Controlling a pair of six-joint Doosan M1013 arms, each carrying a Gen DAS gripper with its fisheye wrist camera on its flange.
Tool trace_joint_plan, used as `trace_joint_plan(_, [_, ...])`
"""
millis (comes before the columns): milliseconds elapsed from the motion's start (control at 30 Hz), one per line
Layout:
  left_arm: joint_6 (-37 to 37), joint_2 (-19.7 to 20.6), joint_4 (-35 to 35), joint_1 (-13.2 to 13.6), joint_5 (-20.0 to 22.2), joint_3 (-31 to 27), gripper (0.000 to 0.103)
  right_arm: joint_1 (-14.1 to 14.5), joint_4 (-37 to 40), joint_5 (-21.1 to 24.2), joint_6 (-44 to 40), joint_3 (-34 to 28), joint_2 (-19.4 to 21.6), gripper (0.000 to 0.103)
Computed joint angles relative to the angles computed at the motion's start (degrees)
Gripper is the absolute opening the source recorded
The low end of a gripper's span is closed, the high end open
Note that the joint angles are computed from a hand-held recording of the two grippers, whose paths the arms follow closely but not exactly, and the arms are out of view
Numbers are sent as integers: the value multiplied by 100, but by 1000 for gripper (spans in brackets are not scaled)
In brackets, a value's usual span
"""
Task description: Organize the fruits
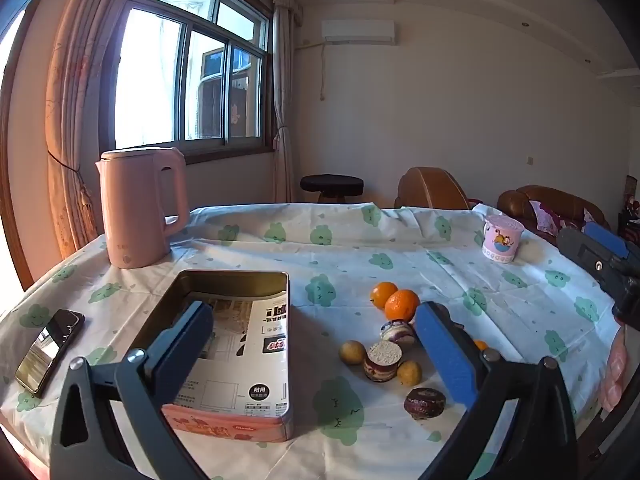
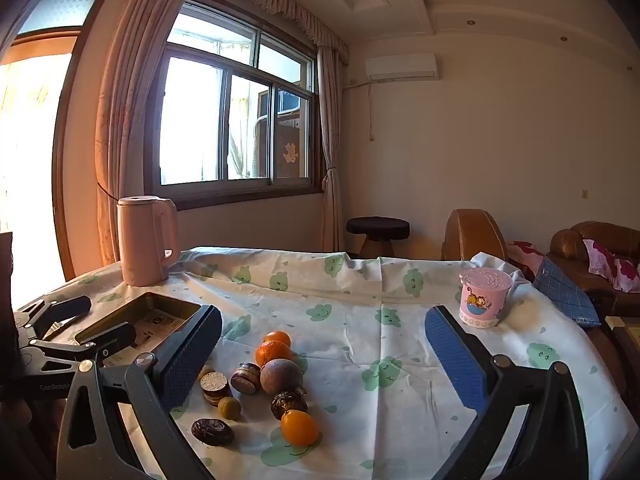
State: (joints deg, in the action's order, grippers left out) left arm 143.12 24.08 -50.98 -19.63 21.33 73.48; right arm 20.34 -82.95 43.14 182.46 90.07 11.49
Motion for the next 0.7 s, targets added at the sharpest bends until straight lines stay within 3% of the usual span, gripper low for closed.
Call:
trace_joint_plan(133, [-17,-51,71,-37,-125,94,103,-17,50,-21,-210,120,-121,102])
trace_joint_plan(233, [-316,25,185,25,78,-39,103,22,604,197,-1094,-110,3,102])
trace_joint_plan(400, [-379,42,238,44,103,-89,103,-16,395,90,-669,10,-45,102])
trace_joint_plan(700, [-212,8,161,26,-6,-37,103,-7,508,-19,-840,-28,2,102])
